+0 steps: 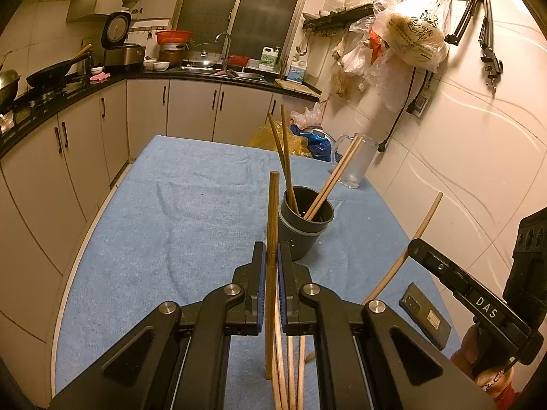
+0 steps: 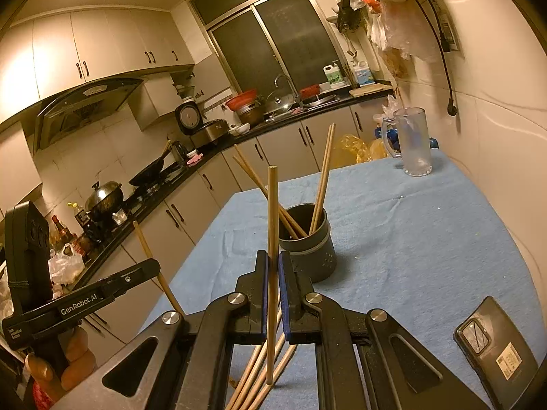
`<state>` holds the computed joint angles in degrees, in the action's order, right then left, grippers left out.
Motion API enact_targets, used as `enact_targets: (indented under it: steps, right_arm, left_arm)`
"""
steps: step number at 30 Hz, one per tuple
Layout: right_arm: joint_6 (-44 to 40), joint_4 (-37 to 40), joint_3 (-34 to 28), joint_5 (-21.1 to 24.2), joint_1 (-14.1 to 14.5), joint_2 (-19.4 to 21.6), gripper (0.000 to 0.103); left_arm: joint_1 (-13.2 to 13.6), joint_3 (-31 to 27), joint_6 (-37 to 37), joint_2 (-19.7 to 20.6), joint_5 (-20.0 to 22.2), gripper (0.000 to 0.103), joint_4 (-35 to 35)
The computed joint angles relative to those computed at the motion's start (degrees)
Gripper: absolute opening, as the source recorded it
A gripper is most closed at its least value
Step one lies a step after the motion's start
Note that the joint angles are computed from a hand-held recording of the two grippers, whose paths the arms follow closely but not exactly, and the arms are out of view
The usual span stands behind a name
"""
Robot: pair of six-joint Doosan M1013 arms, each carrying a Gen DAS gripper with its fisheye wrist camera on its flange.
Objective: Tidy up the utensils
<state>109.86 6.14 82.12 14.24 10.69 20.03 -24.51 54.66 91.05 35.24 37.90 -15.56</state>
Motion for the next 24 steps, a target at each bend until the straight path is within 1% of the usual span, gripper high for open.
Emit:
enact_targets:
  steps: [7, 24]
  right_arm:
    - [0.4, -0.2, 0.0, -0.2, -0.2, -0.2, 0.007]
    - [8.9, -8.7, -0.3, -1.1, -0.7, -0.8, 0.007]
  left_arm:
    - [-0.2, -1.2, 0.2, 0.4, 0.5, 0.006, 0.1]
    - [-0.7, -4.8, 0.6, 1.7, 1.6, 0.006, 0.3]
